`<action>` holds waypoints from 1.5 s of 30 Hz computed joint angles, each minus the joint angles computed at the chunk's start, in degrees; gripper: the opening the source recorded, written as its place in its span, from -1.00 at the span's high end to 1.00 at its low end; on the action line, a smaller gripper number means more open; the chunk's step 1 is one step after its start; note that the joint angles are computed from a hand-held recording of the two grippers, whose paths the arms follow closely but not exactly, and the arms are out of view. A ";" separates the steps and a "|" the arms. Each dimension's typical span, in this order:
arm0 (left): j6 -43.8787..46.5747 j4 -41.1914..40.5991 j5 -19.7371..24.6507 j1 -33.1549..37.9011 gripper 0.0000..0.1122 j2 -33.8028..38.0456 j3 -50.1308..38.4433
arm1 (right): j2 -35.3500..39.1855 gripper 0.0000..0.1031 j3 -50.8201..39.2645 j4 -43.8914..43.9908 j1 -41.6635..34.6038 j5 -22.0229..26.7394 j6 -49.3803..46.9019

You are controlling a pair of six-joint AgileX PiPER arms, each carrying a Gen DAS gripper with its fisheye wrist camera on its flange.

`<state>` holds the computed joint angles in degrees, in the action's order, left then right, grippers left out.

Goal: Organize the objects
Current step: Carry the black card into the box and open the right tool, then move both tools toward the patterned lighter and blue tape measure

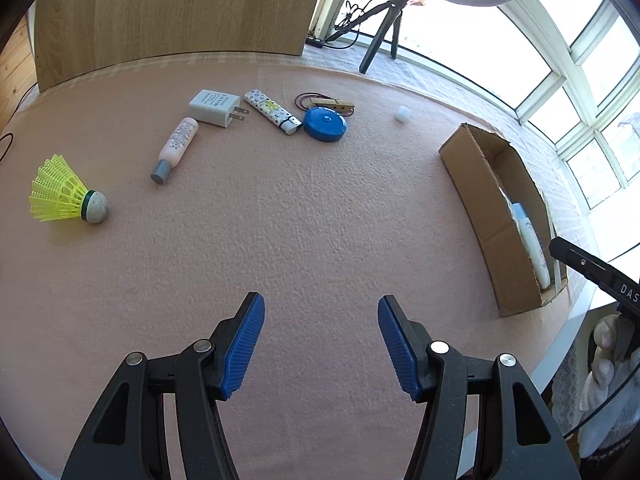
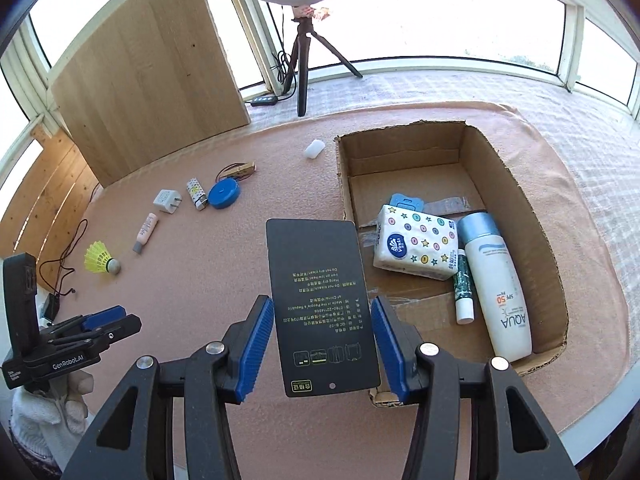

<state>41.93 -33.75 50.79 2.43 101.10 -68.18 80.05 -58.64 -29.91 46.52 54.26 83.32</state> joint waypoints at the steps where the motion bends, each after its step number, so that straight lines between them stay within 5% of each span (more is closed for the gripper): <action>1: -0.05 -0.02 -0.03 -0.20 -0.12 -0.09 0.05 | -0.74 0.09 0.60 -0.30 -0.28 0.54 0.40; 14: -0.69 0.12 -0.48 -1.30 -0.12 -0.29 0.21 | -5.42 0.08 4.87 -1.20 -2.90 3.61 1.94; 18: -0.78 0.40 -0.45 -1.45 -0.12 0.05 -0.23 | -4.86 -0.14 4.04 -2.16 -1.85 4.98 2.64; 29: -0.30 1.23 -0.21 -0.51 -0.12 0.43 -1.48 | -3.19 -0.18 2.31 -1.15 -1.99 4.13 1.74; 36: -1.99 3.66 0.31 -0.10 -0.12 2.58 -8.90 | 1.64 -0.18 -5.41 0.09 -4.69 4.98 -8.75; 45: -7.72 7.01 2.99 -1.26 -0.12 11.35 -25.06 | 13.39 -0.18 -19.79 10.05 -13.99 -2.52 -26.26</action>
